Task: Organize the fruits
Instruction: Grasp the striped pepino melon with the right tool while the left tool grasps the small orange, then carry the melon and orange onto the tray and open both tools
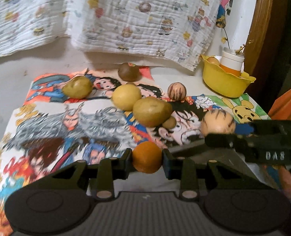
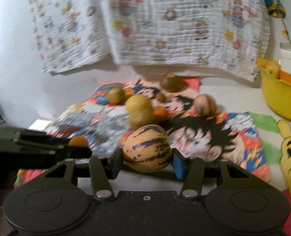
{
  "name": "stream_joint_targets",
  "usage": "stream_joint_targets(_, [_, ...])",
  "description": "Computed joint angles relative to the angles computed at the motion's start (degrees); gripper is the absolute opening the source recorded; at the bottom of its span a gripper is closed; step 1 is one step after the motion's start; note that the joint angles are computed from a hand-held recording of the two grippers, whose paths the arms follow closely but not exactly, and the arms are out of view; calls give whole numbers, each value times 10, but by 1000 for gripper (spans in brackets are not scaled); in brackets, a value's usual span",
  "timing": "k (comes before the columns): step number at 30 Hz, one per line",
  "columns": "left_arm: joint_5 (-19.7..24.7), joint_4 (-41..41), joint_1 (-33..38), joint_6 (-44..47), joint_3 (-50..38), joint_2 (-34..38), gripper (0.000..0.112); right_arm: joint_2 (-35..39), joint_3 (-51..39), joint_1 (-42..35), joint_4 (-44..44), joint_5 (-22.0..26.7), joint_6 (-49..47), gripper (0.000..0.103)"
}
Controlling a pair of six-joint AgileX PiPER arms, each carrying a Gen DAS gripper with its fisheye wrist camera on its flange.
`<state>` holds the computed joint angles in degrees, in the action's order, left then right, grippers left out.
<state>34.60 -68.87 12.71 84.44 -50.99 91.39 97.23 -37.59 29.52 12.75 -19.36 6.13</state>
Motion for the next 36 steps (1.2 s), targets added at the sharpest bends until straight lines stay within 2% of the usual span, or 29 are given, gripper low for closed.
stream_joint_targets(4, [26,-7,42,35,47,-37,36,-14,37,75,112,-32,-83,54])
stream_joint_targets(8, [48,-8,77,63,90,-70,36,-18,65,136,169,-54,-104,54])
stream_joint_targets(16, [87,-1,137,117,152,-108,36,-26,98,237,333,-100,-215,54])
stream_joint_targets(24, [106,11,166,150,189,-136,36,-22,108,285,390,-120,-256,54])
stream_joint_targets(36, [97,6,177,177,212,-142,36,-10,113,310,407,-150,-253,54])
